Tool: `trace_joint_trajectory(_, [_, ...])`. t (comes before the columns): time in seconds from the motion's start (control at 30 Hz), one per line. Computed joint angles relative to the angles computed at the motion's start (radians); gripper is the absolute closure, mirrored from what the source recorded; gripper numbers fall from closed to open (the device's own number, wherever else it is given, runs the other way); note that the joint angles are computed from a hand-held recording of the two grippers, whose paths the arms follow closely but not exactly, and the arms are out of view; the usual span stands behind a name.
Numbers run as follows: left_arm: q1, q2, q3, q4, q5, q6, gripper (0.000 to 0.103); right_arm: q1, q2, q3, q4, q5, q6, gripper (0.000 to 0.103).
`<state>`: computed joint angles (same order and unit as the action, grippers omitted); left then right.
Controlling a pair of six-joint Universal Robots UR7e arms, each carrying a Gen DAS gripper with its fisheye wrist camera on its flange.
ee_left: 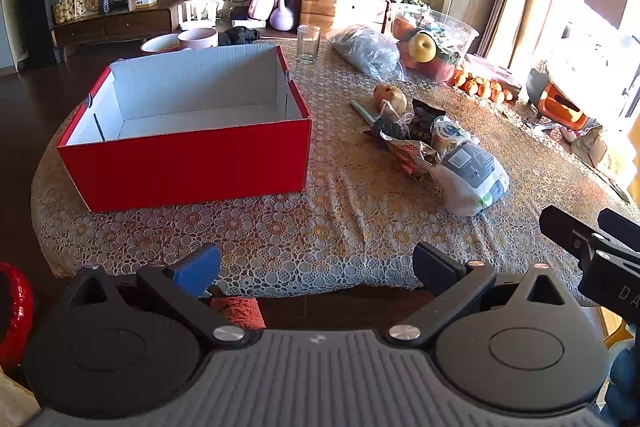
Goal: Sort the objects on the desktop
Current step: 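Move both tools toward the snack pile on the table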
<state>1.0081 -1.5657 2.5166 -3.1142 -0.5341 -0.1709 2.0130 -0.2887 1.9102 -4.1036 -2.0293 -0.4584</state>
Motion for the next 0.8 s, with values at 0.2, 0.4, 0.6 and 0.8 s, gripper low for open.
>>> trace_joint_trajectory(0.2, [0.003,-0.005,-0.007,0.005,-0.010,0.003,0.000,-0.002,-0.008,0.001,0.012,0.000,0.011,0.007])
trace_joint_trajectory(0.4, [0.008,-0.004,-0.013,0.001,-0.019,0.014,0.000,-0.005,-0.011,-0.001,0.021,-0.002,0.018,0.007])
trace_joint_trajectory(0.6, [0.012,0.008,-0.015,-0.017,-0.028,0.031,0.000,-0.011,-0.012,-0.004,0.024,0.005,0.012,0.007])
trace_joint_trajectory(0.8, [0.017,0.030,-0.017,-0.046,-0.034,0.059,0.000,-0.020,-0.006,-0.008,0.019,0.008,0.008,0.008])
